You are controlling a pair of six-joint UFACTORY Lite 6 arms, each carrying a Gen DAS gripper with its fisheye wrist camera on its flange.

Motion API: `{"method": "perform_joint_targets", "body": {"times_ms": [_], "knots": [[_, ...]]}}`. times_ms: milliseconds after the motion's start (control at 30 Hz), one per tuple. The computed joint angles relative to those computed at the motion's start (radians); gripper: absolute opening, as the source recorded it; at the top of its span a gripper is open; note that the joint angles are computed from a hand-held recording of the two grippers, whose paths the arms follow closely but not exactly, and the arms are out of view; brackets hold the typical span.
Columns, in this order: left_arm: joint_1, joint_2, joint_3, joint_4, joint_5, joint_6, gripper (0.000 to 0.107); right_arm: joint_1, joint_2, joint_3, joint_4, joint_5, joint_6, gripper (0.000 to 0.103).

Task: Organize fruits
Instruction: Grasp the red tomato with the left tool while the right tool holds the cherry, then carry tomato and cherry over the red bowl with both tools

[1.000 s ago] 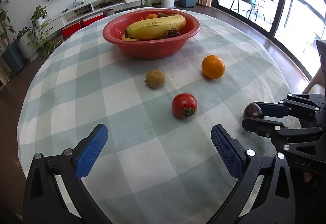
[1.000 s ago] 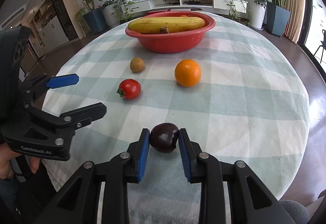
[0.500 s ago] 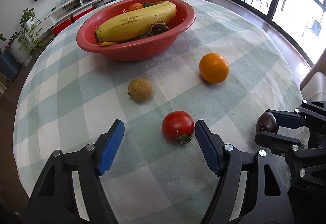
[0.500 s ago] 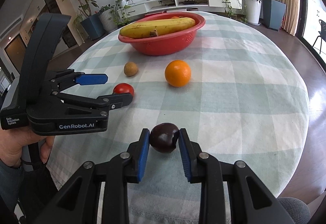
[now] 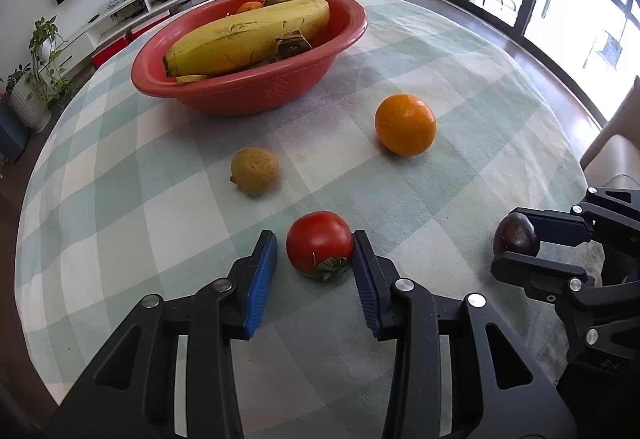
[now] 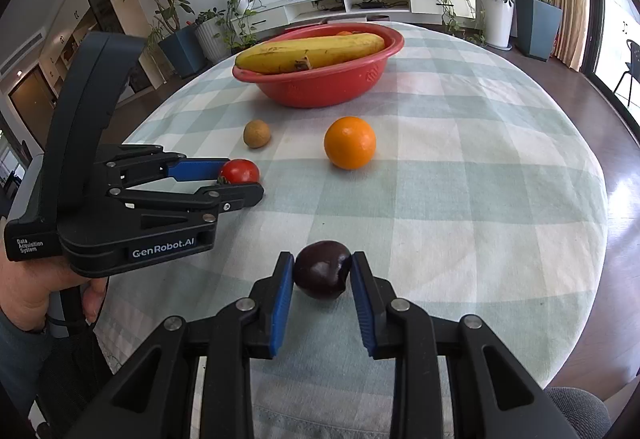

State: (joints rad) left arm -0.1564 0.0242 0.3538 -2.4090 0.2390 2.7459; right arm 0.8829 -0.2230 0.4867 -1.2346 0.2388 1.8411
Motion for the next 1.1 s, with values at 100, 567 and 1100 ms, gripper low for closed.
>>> {"method": "perform_joint_targets", "body": {"times_ms": [100, 567, 1100], "knots": [[0.005, -0.011, -0.009, 0.026, 0.003, -0.021, 0.032, 0.000, 0.001, 0.000, -0.005, 0.000, 0.005, 0.032], [0.066, -0.103, -0.068, 0.226, 0.038, -0.195, 0.030, -0.011, -0.018, -0.009, -0.024, -0.005, 0.019, 0.032], [0.314, -0.296, 0.028, 1.015, 0.159, -0.886, 0.030, -0.187, -0.050, 0.162, 0.354, 0.021, -0.552, 0.032]]}}
